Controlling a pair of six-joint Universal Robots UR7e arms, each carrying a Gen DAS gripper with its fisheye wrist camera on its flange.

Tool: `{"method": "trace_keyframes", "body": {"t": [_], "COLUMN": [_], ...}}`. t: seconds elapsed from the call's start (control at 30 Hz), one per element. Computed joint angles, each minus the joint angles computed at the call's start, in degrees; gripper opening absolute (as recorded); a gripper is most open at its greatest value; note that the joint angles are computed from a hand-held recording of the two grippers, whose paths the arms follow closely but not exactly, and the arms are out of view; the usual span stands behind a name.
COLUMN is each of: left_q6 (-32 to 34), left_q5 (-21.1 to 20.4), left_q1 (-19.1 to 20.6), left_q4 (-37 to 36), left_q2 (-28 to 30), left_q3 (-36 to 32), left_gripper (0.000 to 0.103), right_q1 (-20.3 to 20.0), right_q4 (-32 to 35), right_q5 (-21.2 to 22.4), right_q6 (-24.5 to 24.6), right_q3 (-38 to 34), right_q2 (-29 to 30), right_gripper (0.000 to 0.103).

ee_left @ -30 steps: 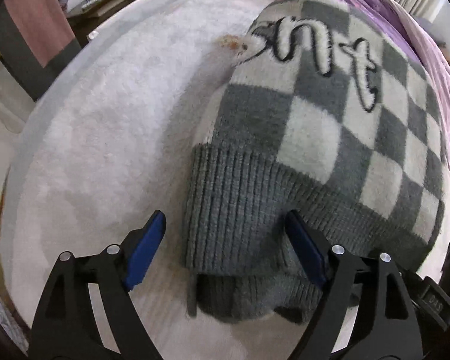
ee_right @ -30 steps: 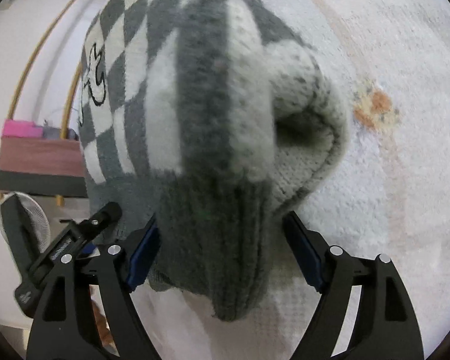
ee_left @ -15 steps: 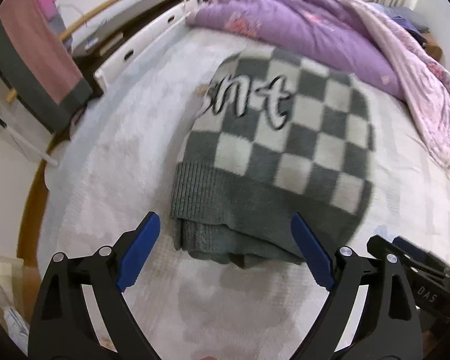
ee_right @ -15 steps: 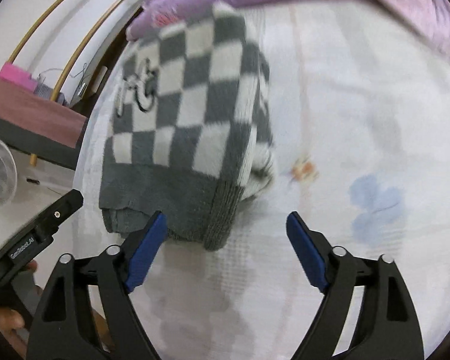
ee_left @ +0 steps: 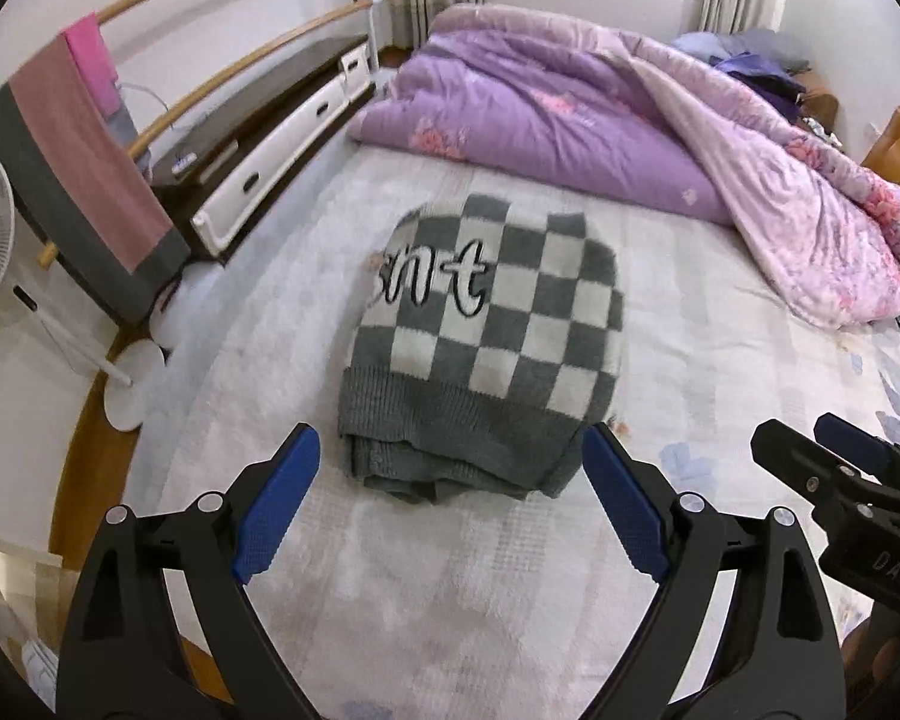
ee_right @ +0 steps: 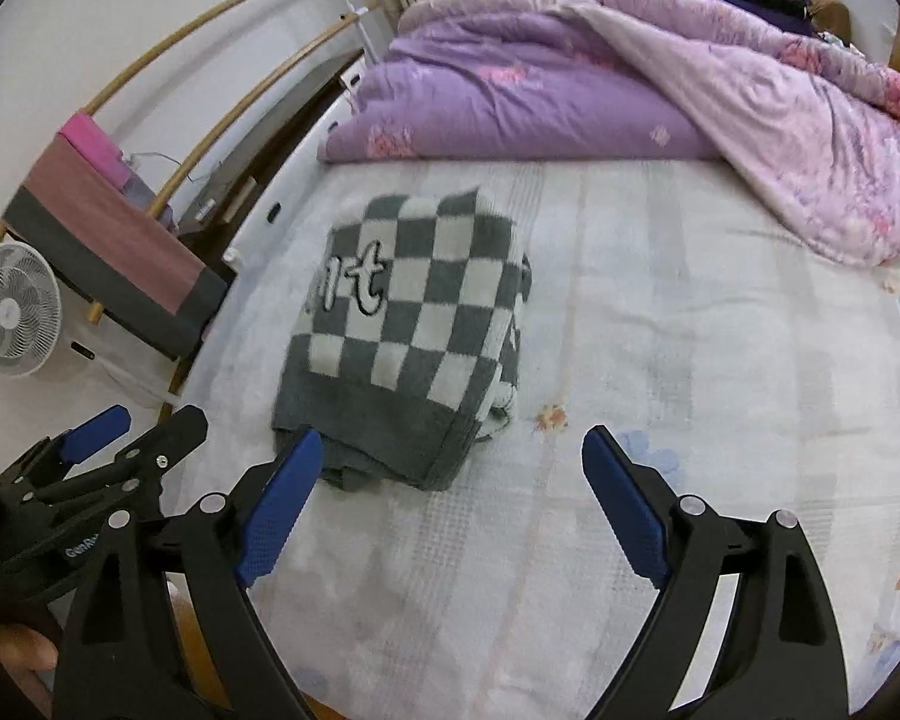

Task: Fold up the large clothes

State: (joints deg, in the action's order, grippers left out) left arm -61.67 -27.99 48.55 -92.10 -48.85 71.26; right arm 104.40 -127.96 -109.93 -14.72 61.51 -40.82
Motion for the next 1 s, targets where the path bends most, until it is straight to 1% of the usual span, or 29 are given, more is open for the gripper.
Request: {"method": "trace_keyframes", "body": {"t": [0.07, 0.13, 0.2, 0.33, 0.47, 0.6, 0.67, 0.73, 0.77, 0.83, 0.9, 0.97, 1.0], "left_q6": [-1.3, -1.6, -2.9, -3.0, -7.0, -15.6, -20.7, -27.9, -30.1, -36.7, -43.8, -47.8, -48.0], "left_q5": [0.7, 1.5, 2.5, 2.8, 4.5, 6.3, 6.6, 7.0, 7.2, 6.8, 5.8, 5.6, 5.3], "left_q1": [-1.3, -2.6, -3.8, -6.5, -9.4, -13.1, -14.8, -16.9, -17.7, -19.6, -21.5, -23.4, -23.9], "left_q4": [1.8, 2.8, 5.7, 6.0, 11.5, 20.2, 26.4, 35.3, 37.7, 45.3, 54.1, 59.1, 59.8], "left_q2": [-0.1, -0.2, 0.1, 0.3, 1.5, 3.2, 4.7, 7.3, 8.0, 10.6, 14.1, 16.6, 17.2], "left_q3": [-0.9, -1.3, -2.6, -3.7, -6.2, -9.7, -12.7, -17.2, -18.4, -23.1, -29.2, -33.4, -34.4], "left_gripper": [0.09, 0.09, 0.09, 0.09, 0.09, 0.09, 0.09, 0.09, 0.09, 0.09, 0.09, 0.09, 0.09], "right_q1": [0.6, 1.3, 2.2, 3.3, 3.9, 4.3, 4.4, 4.2, 4.1, 3.9, 3.7, 3.7, 3.7], "right_q4": [-0.1, -0.7, -2.2, -3.4, -4.3, -4.3, -4.1, -3.9, -3.5, -2.2, -0.2, 0.9, 1.1], "right_q5": [0.0, -0.2, -0.9, -0.5, 0.9, 2.5, 3.6, 5.0, 5.7, 6.8, 7.7, 8.1, 8.0], "right_q6": [0.3, -0.2, -1.2, -1.9, -3.9, -7.0, -8.8, -10.2, -10.7, -11.7, -12.4, -12.8, -13.2], "right_q3": [0.8, 2.0, 3.4, 5.1, 7.3, 9.3, 10.5, 11.9, 12.6, 13.1, 13.4, 13.7, 14.3], "right_q2": [-1.4, -3.2, -5.0, -8.2, -12.0, -16.2, -18.6, -21.5, -23.2, -25.5, -27.9, -30.0, -31.7], "right_gripper": [0.085, 0.09, 0.094, 0.094, 0.094, 0.095, 0.095, 0.095, 0.095, 0.095, 0.095, 0.095, 0.095]}}
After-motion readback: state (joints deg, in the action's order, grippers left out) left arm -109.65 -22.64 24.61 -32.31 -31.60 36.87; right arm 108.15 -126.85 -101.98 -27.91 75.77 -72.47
